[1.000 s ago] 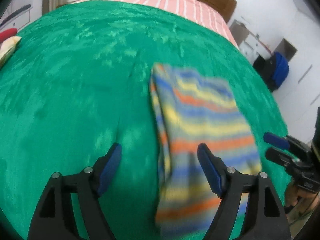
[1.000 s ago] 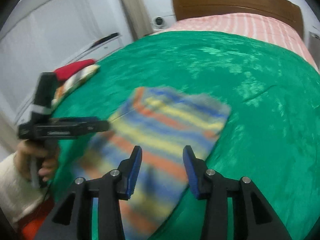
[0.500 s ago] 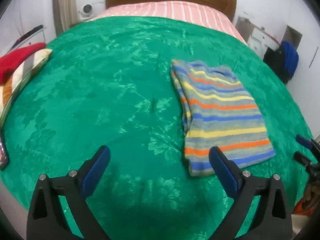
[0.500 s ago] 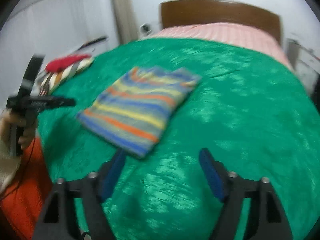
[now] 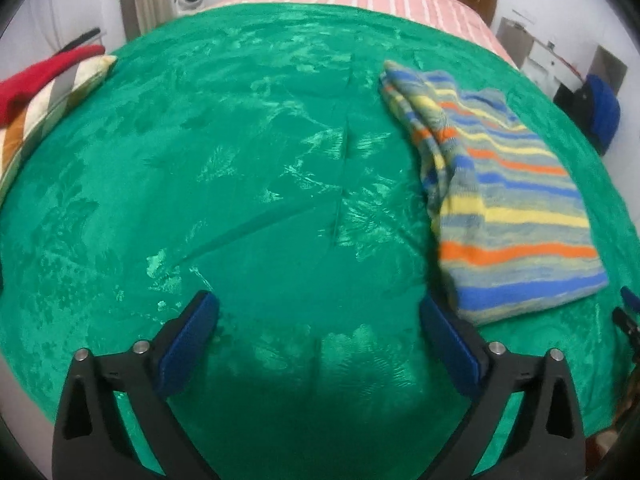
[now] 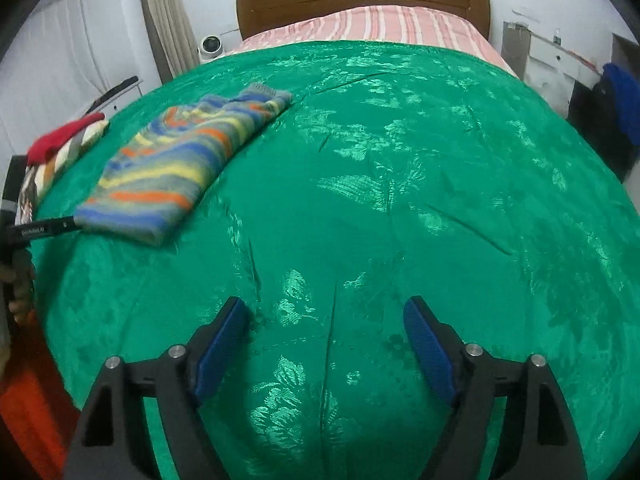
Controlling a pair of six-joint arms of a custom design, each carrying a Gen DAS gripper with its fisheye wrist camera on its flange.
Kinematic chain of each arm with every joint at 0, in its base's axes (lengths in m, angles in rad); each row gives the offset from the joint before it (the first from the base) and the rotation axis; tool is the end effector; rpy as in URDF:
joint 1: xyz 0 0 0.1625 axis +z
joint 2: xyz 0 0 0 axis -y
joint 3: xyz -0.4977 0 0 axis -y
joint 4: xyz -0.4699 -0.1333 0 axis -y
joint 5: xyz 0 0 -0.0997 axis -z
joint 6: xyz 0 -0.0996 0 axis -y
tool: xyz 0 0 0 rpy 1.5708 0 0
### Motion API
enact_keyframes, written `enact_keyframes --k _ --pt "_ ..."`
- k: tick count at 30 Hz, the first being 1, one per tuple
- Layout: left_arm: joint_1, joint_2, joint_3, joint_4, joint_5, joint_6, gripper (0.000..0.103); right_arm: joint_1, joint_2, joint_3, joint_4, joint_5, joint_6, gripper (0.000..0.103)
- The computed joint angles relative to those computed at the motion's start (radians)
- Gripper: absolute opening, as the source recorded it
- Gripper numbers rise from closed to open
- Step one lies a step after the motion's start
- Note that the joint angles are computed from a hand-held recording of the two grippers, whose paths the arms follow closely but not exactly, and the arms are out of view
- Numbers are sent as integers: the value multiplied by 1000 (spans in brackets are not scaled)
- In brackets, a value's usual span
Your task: Fold small clothes
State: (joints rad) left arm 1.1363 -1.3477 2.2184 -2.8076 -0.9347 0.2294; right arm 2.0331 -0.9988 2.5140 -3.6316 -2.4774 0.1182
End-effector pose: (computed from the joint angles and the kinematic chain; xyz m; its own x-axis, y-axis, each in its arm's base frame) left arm -0.0505 -0.5660 0.2494 -0.7084 0.3345 -0.6216 0.5690 0.7916 -0.2225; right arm 0.2331 -0.3448 0.1111 -0.7738 0.1804 0.6072 -0.2920 0.7490 -0.5947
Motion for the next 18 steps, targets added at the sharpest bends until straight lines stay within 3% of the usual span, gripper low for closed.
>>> enact_keyframes --k 4,10,15,18 --pt "0 12 9 -34 10 28 103 1 50 -9 -60 -14 -37 95" --pt "10 17 13 -59 -3 54 103 -6 83 -10 -114 -13 -58 99" --pt "15 23 -4 -16 0 62 103 -14 64 -19 -22 -12 -27 102" --pt "20 4 -46 109 -31 33 102 -15 42 -23 47 -3 -3 103"
